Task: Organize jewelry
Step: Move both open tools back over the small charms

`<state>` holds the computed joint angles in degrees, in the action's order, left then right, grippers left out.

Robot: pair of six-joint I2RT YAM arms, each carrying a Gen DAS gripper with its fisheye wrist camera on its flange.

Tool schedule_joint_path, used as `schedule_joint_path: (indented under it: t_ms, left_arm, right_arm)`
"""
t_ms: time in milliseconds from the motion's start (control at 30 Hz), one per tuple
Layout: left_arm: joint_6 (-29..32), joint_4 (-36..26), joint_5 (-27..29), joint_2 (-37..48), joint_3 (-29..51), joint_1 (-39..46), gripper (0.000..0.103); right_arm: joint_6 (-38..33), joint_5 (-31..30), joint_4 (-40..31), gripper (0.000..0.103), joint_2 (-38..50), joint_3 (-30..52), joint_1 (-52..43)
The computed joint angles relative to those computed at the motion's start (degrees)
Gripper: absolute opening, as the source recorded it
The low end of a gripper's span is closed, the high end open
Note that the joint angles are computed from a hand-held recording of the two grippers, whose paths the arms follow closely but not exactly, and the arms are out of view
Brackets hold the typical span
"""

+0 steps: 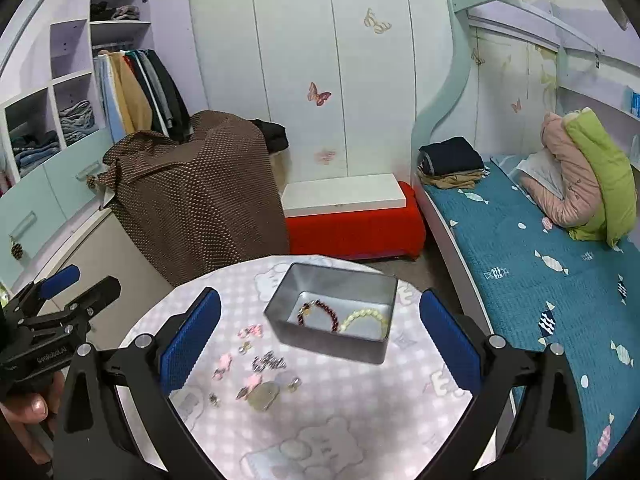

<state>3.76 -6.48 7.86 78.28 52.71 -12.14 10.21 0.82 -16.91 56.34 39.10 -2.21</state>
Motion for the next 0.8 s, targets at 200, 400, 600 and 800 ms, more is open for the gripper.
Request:
schedule_joint_path:
  t_ms: [200,400,600,800]
  left_arm:
    - [1.13,1.34,0.11,-6.86,-6.81,2.54,0.098]
    - [1.24,1.75,0.38,-11.59,-12.39,3.55,0.098]
    - [1.58,2.26,0.43,-13.66,-16.59,3.94,0.098]
    - [1.77,4.21,-0.55,-12.01,-20.16,2.94,0.098]
  right_arm:
    - [1.59,4.12,-2.05,0.096,-6.06,-3.61,5.04]
    - [3.53,8.80,-3.25,0.096,-9.95,-6.61,9.86]
    - [4.88,10.31,-3.63,0.096,-12.03,-10.08,11.59]
    - [5.63,8.81,-3.65,0.096,-11.98,-12.71,10.58]
